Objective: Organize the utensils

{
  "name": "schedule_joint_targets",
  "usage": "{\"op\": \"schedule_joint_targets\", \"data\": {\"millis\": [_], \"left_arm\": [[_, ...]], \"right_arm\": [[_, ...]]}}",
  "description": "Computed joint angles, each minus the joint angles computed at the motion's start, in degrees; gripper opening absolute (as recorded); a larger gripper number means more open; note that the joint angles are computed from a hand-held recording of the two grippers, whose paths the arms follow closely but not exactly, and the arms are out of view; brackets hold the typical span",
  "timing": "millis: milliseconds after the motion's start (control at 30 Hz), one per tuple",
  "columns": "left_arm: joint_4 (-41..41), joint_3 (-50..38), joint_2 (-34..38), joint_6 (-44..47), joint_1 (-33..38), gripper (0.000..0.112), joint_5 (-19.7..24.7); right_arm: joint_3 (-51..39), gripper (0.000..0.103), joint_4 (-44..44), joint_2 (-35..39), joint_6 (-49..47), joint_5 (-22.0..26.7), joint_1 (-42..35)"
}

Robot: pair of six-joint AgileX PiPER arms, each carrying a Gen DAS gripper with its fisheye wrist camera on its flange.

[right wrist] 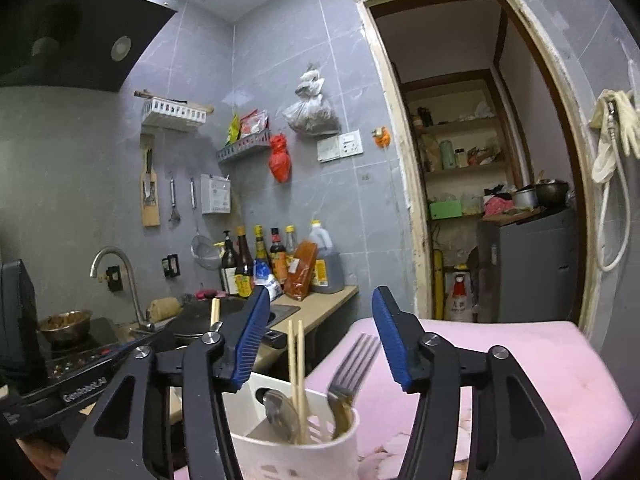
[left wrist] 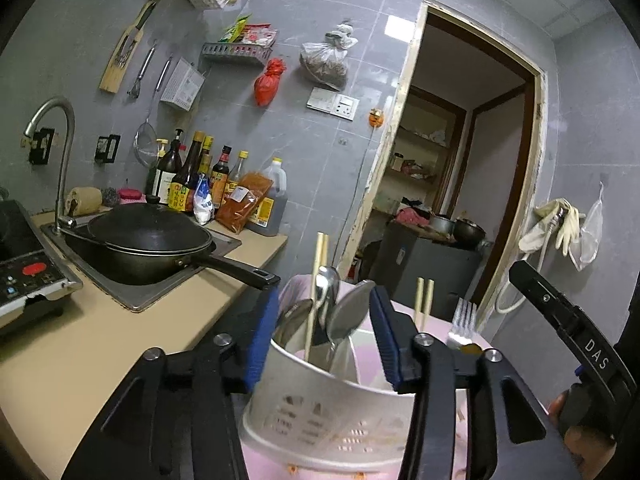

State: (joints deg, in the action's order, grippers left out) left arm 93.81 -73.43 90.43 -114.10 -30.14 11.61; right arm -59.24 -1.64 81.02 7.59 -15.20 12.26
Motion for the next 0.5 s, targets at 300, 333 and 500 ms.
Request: {"op": "schedule_joint_targets", "data": {"millis": [300, 333, 500], "left_arm": [[-18.2, 2.3, -4.5, 20.3, -6.9, 0.08, 6.6], [-18.0, 3.0, -5.1, 20.1, -7.9, 0.084, 7.4], [-16.6, 5.2, -6.8, 19.6, -12.5, 0.094, 12.1]], "right_arm": [[9.9, 0.092, 1.7, -11.7, -1.5, 4.2, -3.0], [10.7, 0.098, 1.5, -12.8, -1.3, 4.8, -3.4], [15.9, 0.103, 0.3, -20.2, -1.1, 8.3, -5.5]]}}
